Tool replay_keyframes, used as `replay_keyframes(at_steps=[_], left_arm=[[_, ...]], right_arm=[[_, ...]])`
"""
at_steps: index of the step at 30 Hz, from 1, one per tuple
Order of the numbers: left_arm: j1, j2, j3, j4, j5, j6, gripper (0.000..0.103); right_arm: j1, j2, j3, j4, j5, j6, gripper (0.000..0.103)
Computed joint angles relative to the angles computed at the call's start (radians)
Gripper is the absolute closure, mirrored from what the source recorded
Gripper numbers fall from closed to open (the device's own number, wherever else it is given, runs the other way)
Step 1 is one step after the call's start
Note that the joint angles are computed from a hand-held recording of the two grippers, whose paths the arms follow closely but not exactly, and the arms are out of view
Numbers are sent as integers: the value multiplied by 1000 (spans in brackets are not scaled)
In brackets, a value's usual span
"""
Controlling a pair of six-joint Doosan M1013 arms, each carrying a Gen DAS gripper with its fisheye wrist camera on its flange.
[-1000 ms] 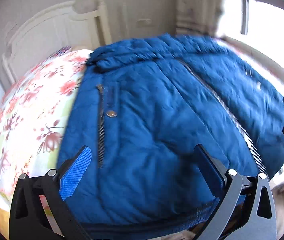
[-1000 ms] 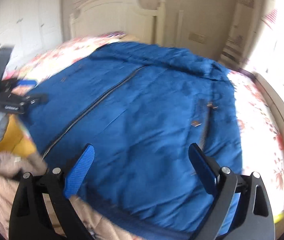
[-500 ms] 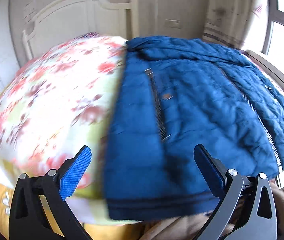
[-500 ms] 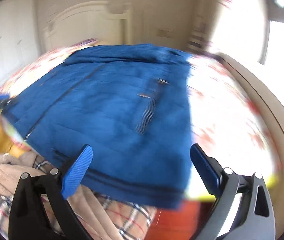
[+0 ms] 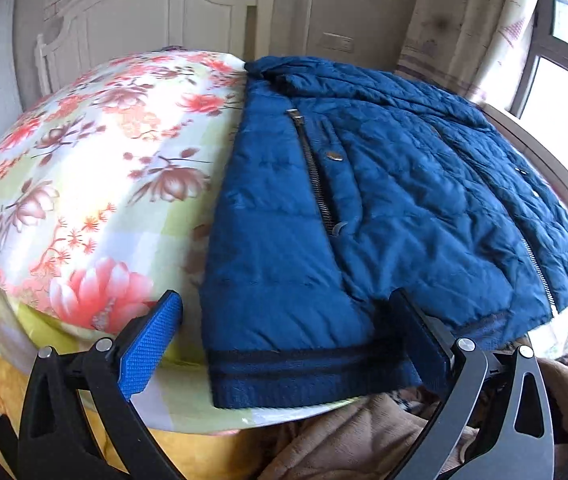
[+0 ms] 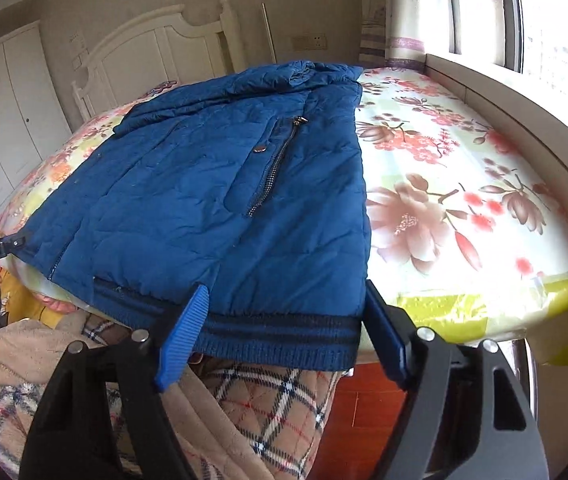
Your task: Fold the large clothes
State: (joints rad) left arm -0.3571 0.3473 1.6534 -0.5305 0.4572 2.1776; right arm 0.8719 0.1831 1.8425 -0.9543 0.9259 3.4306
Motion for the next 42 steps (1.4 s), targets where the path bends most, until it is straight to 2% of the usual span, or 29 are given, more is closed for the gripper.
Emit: replay_keyframes(at_steps=[2, 4, 5, 6, 7, 8, 9, 10, 11, 14, 16, 19, 22, 25, 28, 31, 34, 37, 39, 41, 42], left_arm=[[-2, 1, -7, 23, 14, -24, 4], [7, 2, -11, -62, 54, 56, 7], [11, 1, -11, -110, 75, 108, 13], [6, -3, -6, -106, 73, 120, 22], [0, -7, -2, -85, 65, 115, 26], [2, -9, -2, -106, 65, 129, 38], [8, -8, -3, -140, 76, 151, 54], [21, -7, -6, -210, 101, 201, 62], [31, -6, -7, -266, 125, 242, 70], [36, -20, 13, -370, 114, 341, 81], [47, -28, 26, -479, 119, 413, 84], [79, -48, 41, -649, 168, 495, 85], [104, -80, 57, -724, 212, 543, 85], [146, -139, 98, -807, 289, 617, 85], [194, -193, 132, -896, 367, 683, 85], [222, -206, 117, -998, 446, 737, 85], [203, -167, 40, -1034, 463, 714, 84], [163, -103, -82, -973, 420, 609, 84], [130, -30, -207, -874, 394, 461, 84], [96, 54, -346, -740, 353, 261, 83], [82, 93, -409, -669, 350, 175, 83]], right_arm=[[-1, 2, -4, 6, 3, -8, 26], [-2, 7, -9, 10, 8, -22, 25], [-2, 10, -13, 10, 13, -26, 25], [0, 12, -14, 10, 21, -30, 24], [1, 17, -19, 11, 31, -37, 25], [3, 21, -23, 9, 41, -44, 28], [6, 21, -21, -5, 36, -34, 38], [9, 16, -13, -28, 20, -19, 49], [11, 7, 2, -70, -25, 14, 67], [16, 10, 2, -106, -30, 48, 73], [15, -10, 29, -160, -78, 138, 74], [25, -46, 59, -262, -133, 240, 74], [60, -82, 68, -377, -142, 276, 75], [113, -117, 70, -469, -120, 278, 75], [174, -148, 68, -588, -52, 310, 75], [186, -156, 43, -685, 0, 303, 75], [133, -154, 1, -692, -35, 269, 74], [30, -142, -52, -617, -93, 210, 74], [-48, -127, -87, -545, -124, 163, 74], [-139, -107, -117, -461, -169, 140, 73], [-176, -88, -138, -422, -190, 130, 69]])
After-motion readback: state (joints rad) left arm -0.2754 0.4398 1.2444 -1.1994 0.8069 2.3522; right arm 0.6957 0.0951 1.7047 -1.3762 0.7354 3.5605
